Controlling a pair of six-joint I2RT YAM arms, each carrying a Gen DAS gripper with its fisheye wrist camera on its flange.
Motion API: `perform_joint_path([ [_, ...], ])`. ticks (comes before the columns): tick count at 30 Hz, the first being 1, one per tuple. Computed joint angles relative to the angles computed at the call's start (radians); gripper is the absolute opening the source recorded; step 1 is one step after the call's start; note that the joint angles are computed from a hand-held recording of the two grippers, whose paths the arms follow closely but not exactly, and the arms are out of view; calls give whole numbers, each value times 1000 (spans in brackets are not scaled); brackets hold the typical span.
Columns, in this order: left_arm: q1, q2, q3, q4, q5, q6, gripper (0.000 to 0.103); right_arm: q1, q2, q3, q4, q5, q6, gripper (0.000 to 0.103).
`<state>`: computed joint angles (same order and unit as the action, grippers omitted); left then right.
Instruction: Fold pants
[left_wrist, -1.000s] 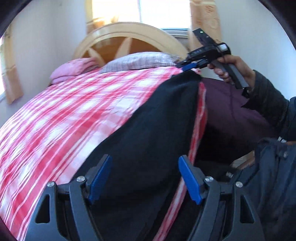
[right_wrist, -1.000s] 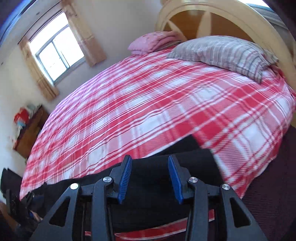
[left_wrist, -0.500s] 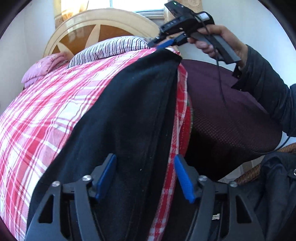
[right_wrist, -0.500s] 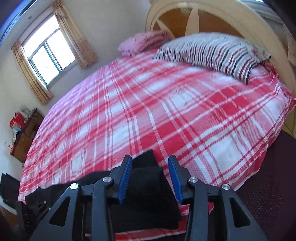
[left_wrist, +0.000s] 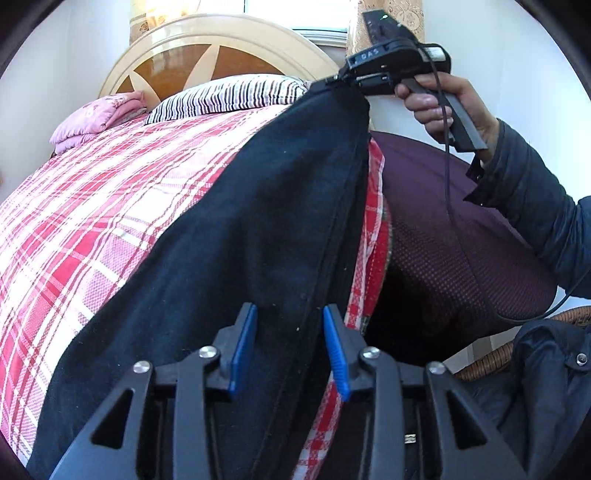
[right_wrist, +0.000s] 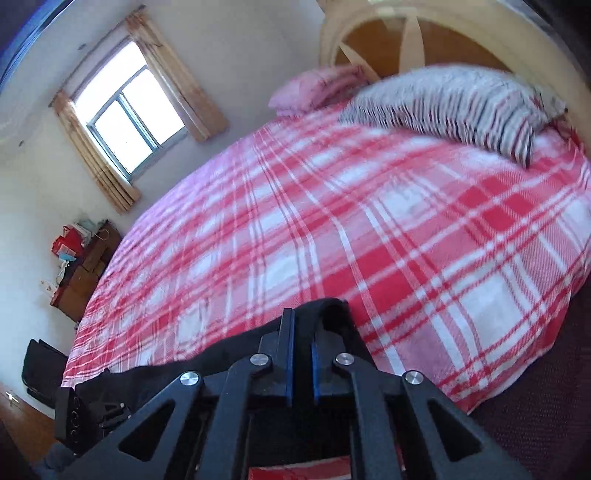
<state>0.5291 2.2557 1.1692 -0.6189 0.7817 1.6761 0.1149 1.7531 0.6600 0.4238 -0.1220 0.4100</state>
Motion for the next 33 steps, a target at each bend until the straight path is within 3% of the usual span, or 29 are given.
perform_joint_path([
  [2,3,9,11,-15,1,3,40,26,16,8,20,83,-22,6],
  [5,7,20,22,-34,3,2,40,-7,133,89,-45,79,2,9],
  [8,17,22,31,-56,9,8,40,-10,167,104,-66,155,-12,35],
  [9,23,19,29,-58,11,10,40,-6,146,97,-78,186,-15,37],
  [14,92,-4,24,-68,55,44,40,39,-68,7,-149,303,28,38],
  [17,116,20,89,-138,80,42,40,111,-143,-47,-130,229,17,38],
  [21,103,55,127,-141,41,-18,40,287,-8,19,-153,169,-62,38],
  [24,104,42,94,-110,27,0,40,400,125,119,-221,164,-116,38],
  [26,109,46,92,-116,30,14,45,477,186,167,-246,203,-151,38],
  [29,100,48,62,-54,12,-4,53,562,244,211,-272,359,-213,38],
  [33,103,35,31,-21,18,7,53,569,211,194,-300,366,-233,38],
])
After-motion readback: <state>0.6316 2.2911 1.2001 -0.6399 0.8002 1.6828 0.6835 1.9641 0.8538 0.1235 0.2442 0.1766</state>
